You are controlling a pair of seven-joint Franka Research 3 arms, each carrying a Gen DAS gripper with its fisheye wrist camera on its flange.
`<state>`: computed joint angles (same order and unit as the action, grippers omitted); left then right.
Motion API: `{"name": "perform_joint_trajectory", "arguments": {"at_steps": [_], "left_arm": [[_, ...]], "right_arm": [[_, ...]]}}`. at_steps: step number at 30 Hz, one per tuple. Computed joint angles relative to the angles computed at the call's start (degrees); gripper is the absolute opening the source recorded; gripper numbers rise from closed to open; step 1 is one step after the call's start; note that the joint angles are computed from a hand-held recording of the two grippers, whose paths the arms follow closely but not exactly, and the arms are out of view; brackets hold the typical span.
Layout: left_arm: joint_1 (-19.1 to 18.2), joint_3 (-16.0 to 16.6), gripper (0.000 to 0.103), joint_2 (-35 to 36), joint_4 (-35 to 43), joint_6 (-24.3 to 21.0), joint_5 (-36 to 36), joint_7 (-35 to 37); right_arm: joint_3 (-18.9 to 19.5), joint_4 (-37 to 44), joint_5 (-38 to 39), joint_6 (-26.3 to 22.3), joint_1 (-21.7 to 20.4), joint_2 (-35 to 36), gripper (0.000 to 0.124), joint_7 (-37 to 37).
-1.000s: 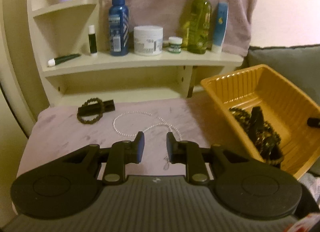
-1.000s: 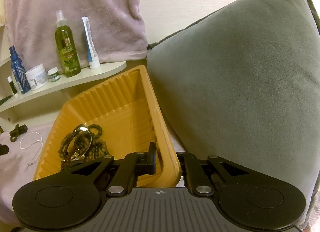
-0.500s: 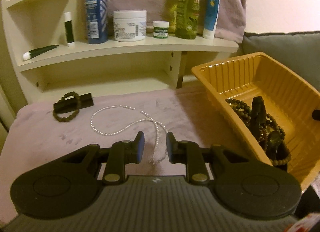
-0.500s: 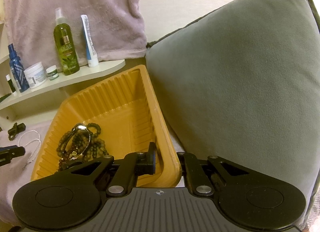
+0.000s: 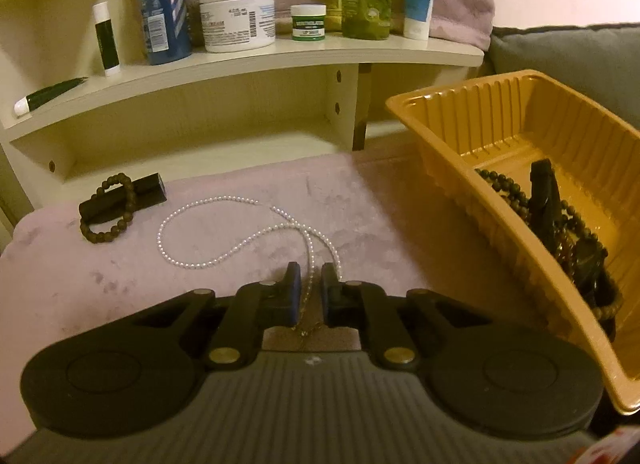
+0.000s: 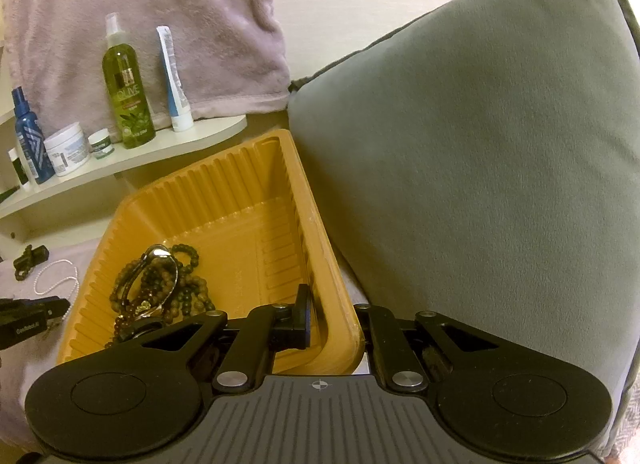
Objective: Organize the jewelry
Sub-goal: 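Move the left gripper to the white pearl necklace and close on it, then lift the pearl necklace into the orange tray and open the left gripper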
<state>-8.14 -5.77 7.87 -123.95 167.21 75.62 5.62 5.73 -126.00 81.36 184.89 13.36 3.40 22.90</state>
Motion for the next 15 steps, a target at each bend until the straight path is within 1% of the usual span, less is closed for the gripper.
{"name": "perform_joint_trajectory", "arguments": {"at_steps": [1,2,3,4,7,15], "left_arm": [[0.03,0.00,0.009,0.00,-0.03,0.04,-0.08,0.23],[0.17,0.02,0.007,0.04,-0.05,0.41,-0.45,0.69],[0.29,0.03,0.002,0.15,0.02,0.70,-1.00,1.28],[0.31,0.03,0.002,0.14,0.00,0.70,-1.48,1.97],[0.24,0.02,0.001,-0.28,-0.32,0.48,-2.54,3.62],[0.77,-0.52,0.001,-3.92,-2.25,0.28,-0.58,2.09]], "right_arm": [[0.01,0.09,0.31,0.00,-0.03,0.06,0.009,-0.36],[0.02,0.12,0.50,0.04,-0.03,0.08,0.009,-0.58],[0.00,0.13,0.56,0.02,-0.02,0.09,0.009,-0.60],[-0.01,0.13,0.57,0.01,-0.01,0.10,0.009,-0.62],[-0.02,0.27,1.09,0.01,0.02,0.14,0.009,-1.16],[-0.01,0.42,2.16,0.19,0.24,-0.07,0.009,-2.33]]}}
